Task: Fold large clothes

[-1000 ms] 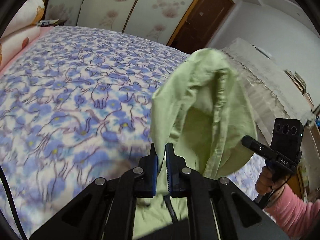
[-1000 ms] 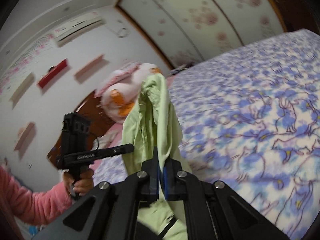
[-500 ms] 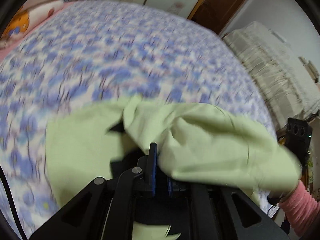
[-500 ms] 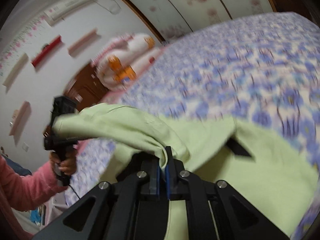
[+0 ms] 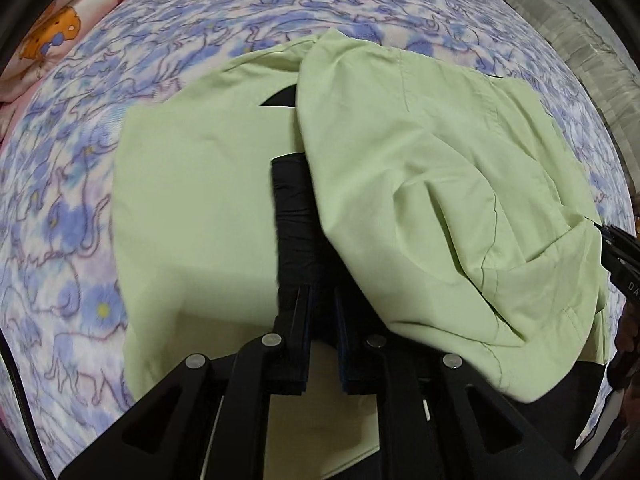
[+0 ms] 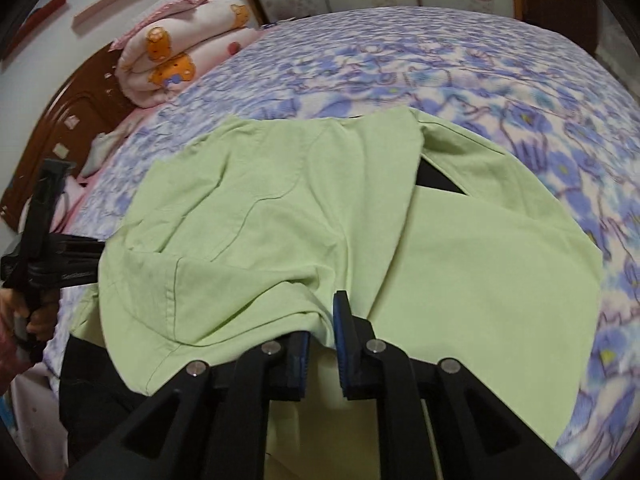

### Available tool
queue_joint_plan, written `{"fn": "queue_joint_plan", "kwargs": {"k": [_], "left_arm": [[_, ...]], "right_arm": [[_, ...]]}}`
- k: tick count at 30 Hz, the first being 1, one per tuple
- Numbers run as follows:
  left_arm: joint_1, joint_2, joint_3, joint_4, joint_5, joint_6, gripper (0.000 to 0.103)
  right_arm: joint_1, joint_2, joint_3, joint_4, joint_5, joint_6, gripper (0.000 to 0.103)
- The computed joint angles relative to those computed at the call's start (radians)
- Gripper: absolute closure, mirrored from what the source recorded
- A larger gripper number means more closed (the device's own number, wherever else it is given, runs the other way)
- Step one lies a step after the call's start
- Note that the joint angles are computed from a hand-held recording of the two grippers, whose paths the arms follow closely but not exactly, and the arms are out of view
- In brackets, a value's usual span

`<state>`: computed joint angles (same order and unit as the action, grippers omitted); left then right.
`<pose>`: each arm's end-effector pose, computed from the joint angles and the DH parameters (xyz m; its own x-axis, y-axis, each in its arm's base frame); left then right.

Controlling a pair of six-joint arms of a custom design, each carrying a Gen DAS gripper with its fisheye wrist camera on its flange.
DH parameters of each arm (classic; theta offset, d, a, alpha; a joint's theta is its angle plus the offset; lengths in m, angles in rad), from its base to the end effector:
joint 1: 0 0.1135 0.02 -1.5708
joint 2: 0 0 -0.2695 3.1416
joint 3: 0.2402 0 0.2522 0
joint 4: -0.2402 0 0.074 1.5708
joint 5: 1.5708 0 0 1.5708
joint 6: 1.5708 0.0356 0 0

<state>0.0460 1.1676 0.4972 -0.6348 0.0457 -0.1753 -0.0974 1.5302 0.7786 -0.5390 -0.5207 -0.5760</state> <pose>0.1721 0.0063 0.1505 -0.9432 -0.2178 -0.2508 -0.2015 0.9754 -0.0892 0.2585 -0.0075 0.1586 -0.7735 -0.3992 -0.4923 -0.5650 0.7862 0.2503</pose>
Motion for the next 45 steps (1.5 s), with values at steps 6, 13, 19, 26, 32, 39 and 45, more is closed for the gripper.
{"fn": "queue_joint_plan", "kwargs": {"k": [6,13,19,26,32,39,45], "left_arm": [[0.017,-0.112,0.039,-0.18,-0.03,-0.048,0.084],[-0.02,-0.227,0.151,-0.392,-0.007,-0.131,0.079],[-0.13,-0.358,0.113,-0.33,0.059,-0.321,0.076],[-0.197,-0.34,-0.069,0.003,0.166,-0.556,0.077],[-0.151,-0.197,-0.133,0.178,0.195,-0.584,0.077],[-0.092,-0.074,-0.144,0.229,0.105,-0.468,0.08],[0.116,-0.074,-0.196,0.258,0.273,-0.342,0.092]], "right_arm": [[0.029,-0.118,-0.052,-0.018,0.086,0.061,0.088],[-0.048,-0.217,-0.026,-0.224,0.118,0.059,0.061],[-0.091,-0.429,-0.101,-0.316,0.031,0.146,0.061],[0.169,-0.62,-0.32,0.002,-0.043,0.61,0.087],[0.286,-0.324,-0.345,0.327,-0.067,0.783,0.1],[0.23,-0.106,-0.276,0.334,-0.072,0.671,0.103],[0.104,-0.157,-0.302,0.289,-0.05,0.56,0.103]]}}
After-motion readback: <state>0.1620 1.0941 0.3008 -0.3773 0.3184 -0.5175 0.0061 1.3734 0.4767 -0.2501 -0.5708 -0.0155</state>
